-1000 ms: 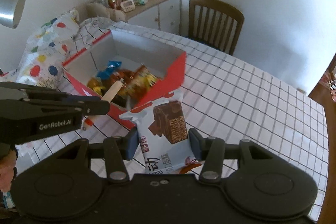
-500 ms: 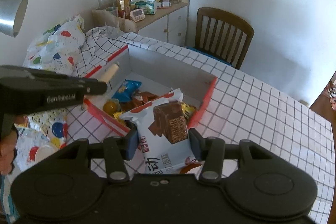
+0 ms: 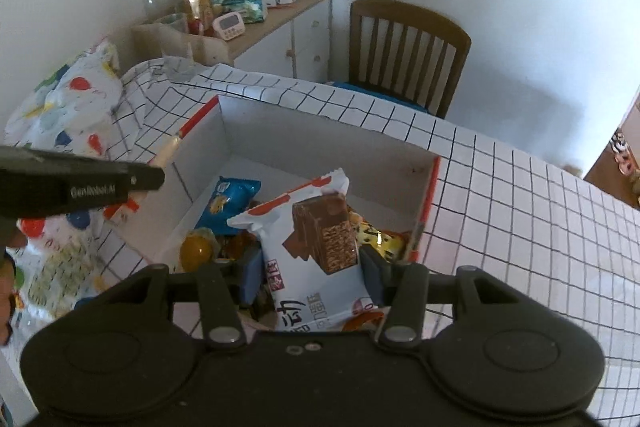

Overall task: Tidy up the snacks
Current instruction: 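Lower the sausage stick and wafer into the box and open both grippers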

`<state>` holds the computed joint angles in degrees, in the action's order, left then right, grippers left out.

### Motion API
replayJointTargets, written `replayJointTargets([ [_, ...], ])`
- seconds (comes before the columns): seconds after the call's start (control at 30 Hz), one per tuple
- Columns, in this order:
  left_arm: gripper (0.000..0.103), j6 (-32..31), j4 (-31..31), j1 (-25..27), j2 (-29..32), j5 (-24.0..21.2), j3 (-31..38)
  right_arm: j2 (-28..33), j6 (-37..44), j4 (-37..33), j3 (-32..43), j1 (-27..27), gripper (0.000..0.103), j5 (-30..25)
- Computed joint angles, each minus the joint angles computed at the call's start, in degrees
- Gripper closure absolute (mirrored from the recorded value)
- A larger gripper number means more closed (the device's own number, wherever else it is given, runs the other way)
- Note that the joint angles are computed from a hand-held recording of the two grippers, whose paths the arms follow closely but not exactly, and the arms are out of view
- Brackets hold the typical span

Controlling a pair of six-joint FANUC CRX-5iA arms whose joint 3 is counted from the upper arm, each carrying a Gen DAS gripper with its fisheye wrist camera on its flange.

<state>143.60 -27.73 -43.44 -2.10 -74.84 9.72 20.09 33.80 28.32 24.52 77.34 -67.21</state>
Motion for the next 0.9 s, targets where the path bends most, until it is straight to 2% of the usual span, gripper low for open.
replayJointTargets([
  [0.37,0.092,-3.73,5.31,3.34,3.02,3.66,-1.94,6.61,1.16,-1.65,6.84,-0.98,0.054,-4.9],
  [0.77,0.092,-5.68,11.55,5.65,4.54,5.83,-4.92,6.27,-0.33,-3.97,5.77,-1.56,0.054,-3.96],
  [0.9,0.092,-5.2,12.37,5.78,5.11,5.77,-5.07,5.9,-0.56,-4.59,5.25,-1.66,0.051,-3.61],
])
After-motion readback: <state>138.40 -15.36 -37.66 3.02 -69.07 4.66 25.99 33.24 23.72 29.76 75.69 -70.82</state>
